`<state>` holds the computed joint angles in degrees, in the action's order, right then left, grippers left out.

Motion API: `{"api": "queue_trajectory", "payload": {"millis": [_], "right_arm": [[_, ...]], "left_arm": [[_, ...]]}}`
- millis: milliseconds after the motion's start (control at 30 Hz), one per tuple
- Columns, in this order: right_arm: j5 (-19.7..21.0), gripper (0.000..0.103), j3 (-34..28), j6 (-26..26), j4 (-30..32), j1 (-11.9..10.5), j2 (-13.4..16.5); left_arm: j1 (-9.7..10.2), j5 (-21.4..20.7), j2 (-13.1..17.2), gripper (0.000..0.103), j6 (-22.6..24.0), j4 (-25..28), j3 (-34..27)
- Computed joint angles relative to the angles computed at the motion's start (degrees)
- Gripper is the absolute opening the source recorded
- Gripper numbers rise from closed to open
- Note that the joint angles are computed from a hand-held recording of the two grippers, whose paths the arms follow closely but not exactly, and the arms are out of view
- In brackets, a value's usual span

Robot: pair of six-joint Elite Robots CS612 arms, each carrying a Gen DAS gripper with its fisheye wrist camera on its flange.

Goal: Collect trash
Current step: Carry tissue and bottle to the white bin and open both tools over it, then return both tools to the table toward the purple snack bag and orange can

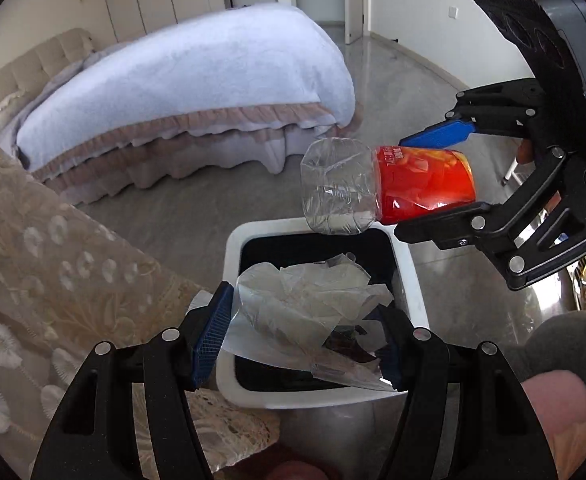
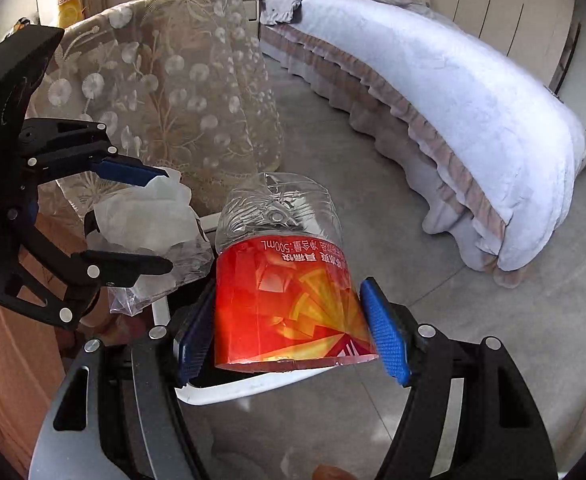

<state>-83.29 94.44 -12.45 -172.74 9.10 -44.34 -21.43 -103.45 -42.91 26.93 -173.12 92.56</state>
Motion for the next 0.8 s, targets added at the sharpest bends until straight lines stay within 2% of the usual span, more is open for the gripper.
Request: {"api": "queue_trajectory", "payload": {"millis": [67, 133, 167, 200, 233, 267, 300, 333, 367, 467, 600, 800], "right_arm": [[1.96, 0.071, -1.11, -1.14, 2.5, -0.68, 0.77], [2.08, 0.069, -1.91, -2.89, 3.8, -0.8, 1.63], [2.77, 0.065, -2.28, -4.17, 4.83, -0.95, 1.94], [3.8, 0.051, -2.83, -5.34, 6.47, -1.23, 2.26], [4.24, 0.045, -3.41, -6.26, 8.13, -1.44, 2.54], [4.16, 0.045, -3.87, -7.03, 8.53, -1.59, 2.98], [3.68, 0.049, -4.45, -7.32, 8.93, -1.6, 3.55], [2.96, 0.086, -5.33, -7.29, 11.01, -1.56, 3.99], [2.49, 0.1, -6.03, -7.2, 12.53, -1.46, 4.29], [2.07, 0.099, -6.53, -8.7, 13.5, -1.35, 4.43], [4.4, 0.099, -6.3, -9.78, 13.83, -1.58, 3.58], [3.46, 0.099, -5.34, -11.03, 12.9, -0.99, 2.15]], "left_arm": [[0.1, -1.43, 1.13, 0.064, 1.13, 2.79, -1.65], [0.0, -2.63, 2.07, 0.066, 2.44, 5.76, -3.13], [0.05, -3.07, 2.43, 0.067, 3.54, 7.4, -3.76], [0.1, -3.52, 2.5, 0.067, 4.8, 8.73, -3.92], [0.12, -3.88, 2.5, 0.067, 6.1, 10.05, -4.0], [0.06, -4.01, 2.61, 0.068, 6.83, 11.03, -4.16], [0.01, -3.87, 3.04, 0.076, 6.99, 12.32, -4.8], [-0.05, -3.68, 3.55, 0.083, 7.11, 14.43, -5.72], [-0.11, -3.55, 3.85, 0.099, 7.42, 15.31, -6.16], [-0.23, -3.19, 3.87, 0.099, 8.84, 13.47, -5.64], [0.08, -5.0, 3.77, 0.099, 8.79, 12.87, -5.86], [0.0, -4.98, 2.4, 0.099, 8.05, 10.26, -4.67]]}}
